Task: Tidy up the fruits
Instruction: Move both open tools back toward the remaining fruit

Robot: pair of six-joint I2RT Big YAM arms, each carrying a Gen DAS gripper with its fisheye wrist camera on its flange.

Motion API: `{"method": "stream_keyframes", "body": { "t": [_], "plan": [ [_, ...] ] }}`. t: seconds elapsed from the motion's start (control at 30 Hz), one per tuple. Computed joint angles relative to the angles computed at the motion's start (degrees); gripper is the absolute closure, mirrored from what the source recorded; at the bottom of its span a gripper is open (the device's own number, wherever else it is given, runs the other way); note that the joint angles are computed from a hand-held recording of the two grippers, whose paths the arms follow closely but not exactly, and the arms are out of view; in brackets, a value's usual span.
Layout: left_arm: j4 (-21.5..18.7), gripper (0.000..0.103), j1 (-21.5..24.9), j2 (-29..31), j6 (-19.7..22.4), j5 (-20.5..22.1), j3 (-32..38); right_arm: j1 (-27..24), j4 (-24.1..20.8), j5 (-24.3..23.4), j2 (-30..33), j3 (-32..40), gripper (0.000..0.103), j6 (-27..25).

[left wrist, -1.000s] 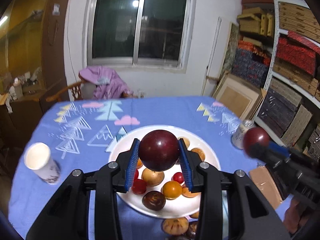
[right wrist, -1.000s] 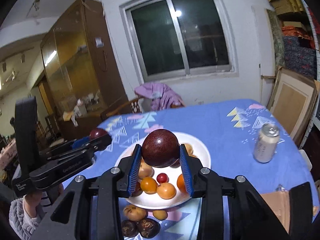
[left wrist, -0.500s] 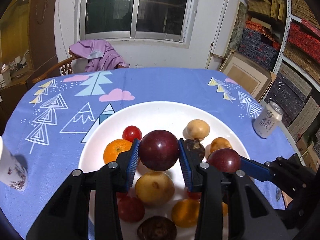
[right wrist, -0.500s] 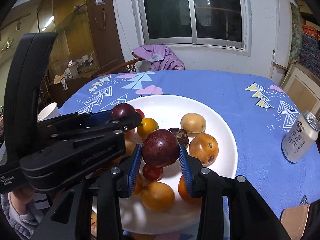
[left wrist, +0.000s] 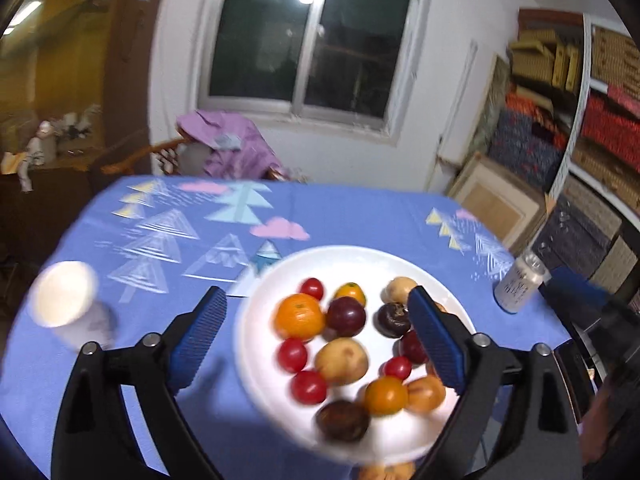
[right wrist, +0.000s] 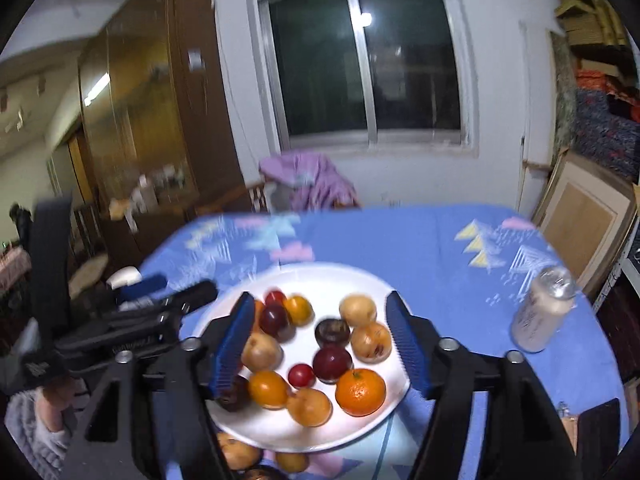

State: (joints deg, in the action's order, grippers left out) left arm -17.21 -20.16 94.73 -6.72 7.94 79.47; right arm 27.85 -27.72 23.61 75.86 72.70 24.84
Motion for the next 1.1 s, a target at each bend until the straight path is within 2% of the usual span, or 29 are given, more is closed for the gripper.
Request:
{"method": "stream_keyframes", "body": {
  "t": [0.17, 0.3, 0.43, 0.53, 0.67, 1.1],
  "plan": [
    [2.9, 0.006, 2.7, -9.4, -3.4, 1.2, -10.9, 4.8, 5.5, 5.4, -9.6, -10.3, 0.016, 4.5],
    [2.3, 0.005, 1.8, -12.6, -2.4, 1.1, -17.4, 7.0, 1.9, 9.9, -11.1, -15.0, 0.015, 9.3],
    [2.2, 0.005, -1.3, -13.0, 1.0, -1.4, -20.4, 6.1, -0.7, 7.7, -12.4, -18.2, 0.015, 15.7],
    [3.3, 0.005, -3.9, -12.9, 4.8, -4.2, -21.7, 4.5, 0.2, 4.9, -13.4, -19.7, 0.015, 18.8],
    [4.2, 0.005, -6.9, -11.7, 8.2, -7.9, -21.7, 3.8, 0.5, 4.0, -14.1, -20.3, 0.015, 19.0],
    [0.4, 0.005, -7.9, -5.6, 9.5, -10.4, -16.5, 4.0, 0.4, 2.7, -14.1, -19.7, 0.015, 18.5]
  ]
}}
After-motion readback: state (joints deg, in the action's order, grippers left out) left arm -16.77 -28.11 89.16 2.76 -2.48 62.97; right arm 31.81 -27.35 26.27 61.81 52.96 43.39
